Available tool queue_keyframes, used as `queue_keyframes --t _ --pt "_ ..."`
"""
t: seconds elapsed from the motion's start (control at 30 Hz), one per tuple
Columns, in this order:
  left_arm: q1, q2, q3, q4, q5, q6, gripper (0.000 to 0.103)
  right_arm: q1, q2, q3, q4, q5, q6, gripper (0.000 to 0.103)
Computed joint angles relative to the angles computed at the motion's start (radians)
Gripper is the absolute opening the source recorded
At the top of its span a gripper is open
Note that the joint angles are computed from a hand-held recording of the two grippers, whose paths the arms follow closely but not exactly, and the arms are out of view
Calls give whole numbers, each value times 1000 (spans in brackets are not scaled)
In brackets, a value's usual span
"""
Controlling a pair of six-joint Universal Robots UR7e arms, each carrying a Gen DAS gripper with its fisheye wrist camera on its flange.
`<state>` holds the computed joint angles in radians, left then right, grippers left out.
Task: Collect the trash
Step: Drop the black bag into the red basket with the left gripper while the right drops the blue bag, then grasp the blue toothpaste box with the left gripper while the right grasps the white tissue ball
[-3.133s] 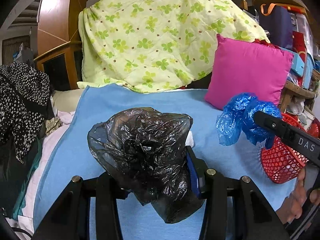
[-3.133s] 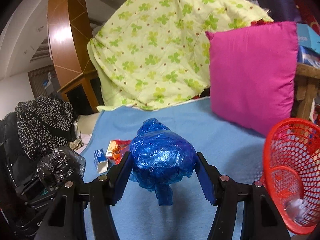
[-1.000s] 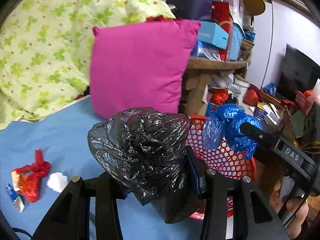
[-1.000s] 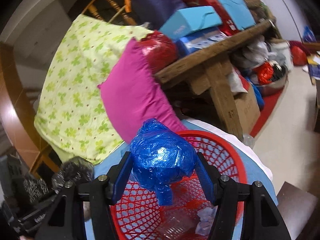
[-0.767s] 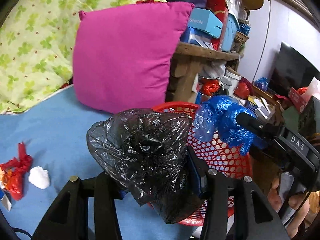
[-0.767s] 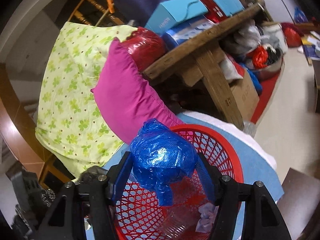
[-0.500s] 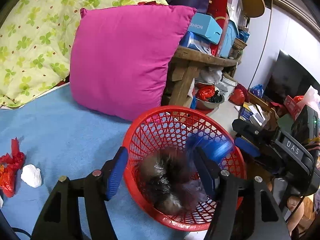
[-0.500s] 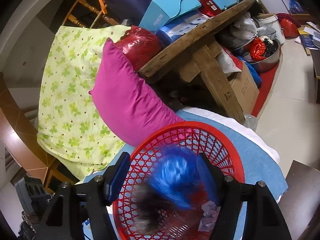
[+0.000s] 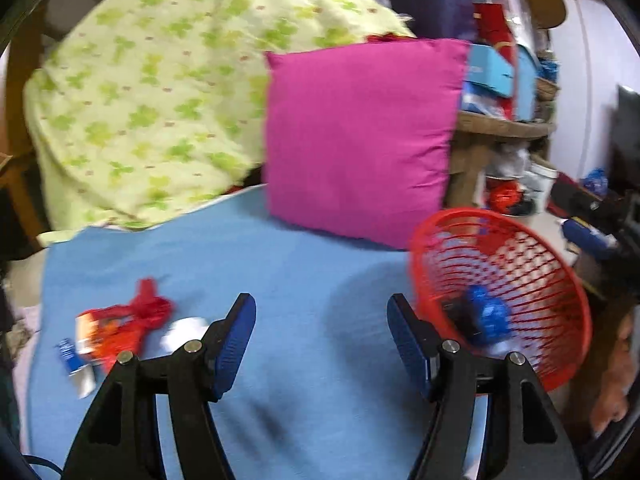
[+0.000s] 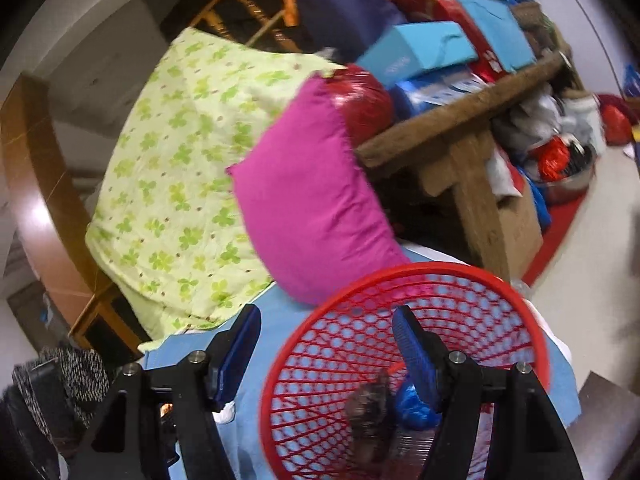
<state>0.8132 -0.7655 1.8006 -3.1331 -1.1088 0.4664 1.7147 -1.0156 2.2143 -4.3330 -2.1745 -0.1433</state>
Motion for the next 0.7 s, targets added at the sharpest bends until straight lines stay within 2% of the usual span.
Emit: queue_keyframes --t 0.2,0.4,0.7 --pt "38 -32 18 -90 77 42 69 57 92 -89 10 -10 -78 72" --pt "78 -44 15 -121 105 65 69 95 176 -169 39 -12 -138 72" --pt "148 -47 -8 -104 132 38 69 121 273 -286 196 -25 -160 72"
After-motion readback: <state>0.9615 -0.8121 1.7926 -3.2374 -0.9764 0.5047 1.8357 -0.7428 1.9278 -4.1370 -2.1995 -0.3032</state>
